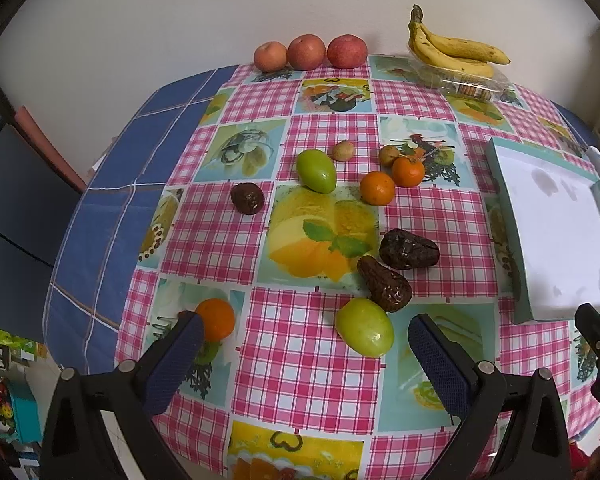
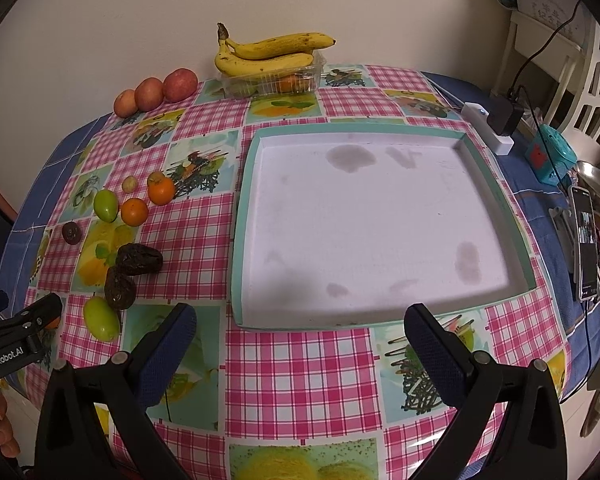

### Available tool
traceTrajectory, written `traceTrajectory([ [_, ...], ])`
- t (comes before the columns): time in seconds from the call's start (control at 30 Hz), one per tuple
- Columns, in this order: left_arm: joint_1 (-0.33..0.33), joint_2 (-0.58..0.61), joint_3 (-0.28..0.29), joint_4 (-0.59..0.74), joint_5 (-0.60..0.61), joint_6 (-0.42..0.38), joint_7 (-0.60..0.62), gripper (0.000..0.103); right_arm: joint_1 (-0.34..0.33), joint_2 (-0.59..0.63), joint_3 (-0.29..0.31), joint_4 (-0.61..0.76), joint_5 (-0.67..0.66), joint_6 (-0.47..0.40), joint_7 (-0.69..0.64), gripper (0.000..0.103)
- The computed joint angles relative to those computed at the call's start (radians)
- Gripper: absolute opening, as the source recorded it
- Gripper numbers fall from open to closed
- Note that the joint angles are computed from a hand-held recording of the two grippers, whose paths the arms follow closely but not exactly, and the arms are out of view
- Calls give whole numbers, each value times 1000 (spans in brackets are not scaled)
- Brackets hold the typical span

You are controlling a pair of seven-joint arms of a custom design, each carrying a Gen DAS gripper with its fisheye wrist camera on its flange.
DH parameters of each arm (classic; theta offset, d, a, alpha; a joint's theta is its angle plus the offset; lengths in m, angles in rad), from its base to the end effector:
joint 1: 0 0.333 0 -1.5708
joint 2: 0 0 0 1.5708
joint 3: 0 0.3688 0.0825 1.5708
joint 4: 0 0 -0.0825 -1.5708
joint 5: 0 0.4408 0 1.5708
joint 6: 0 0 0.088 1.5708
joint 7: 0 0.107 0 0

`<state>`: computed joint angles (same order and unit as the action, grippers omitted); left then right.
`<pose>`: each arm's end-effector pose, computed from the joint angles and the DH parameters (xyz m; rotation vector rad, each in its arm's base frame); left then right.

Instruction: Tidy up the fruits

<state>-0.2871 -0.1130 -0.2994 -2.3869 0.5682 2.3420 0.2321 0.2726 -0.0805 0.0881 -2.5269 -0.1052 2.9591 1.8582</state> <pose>0.4430 -0.2854 0.3854 -2.2243 1.5349 -0.1826 0.4907 0.1928 0.3711 -2.0535 1.7252 -0.3762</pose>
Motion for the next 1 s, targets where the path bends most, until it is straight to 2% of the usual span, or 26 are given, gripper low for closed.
traceTrajectory([
  [1.0, 11, -27, -3, -27, 1, 25, -22, 103, -2, 1, 1, -2, -15, 0, 21, 103],
])
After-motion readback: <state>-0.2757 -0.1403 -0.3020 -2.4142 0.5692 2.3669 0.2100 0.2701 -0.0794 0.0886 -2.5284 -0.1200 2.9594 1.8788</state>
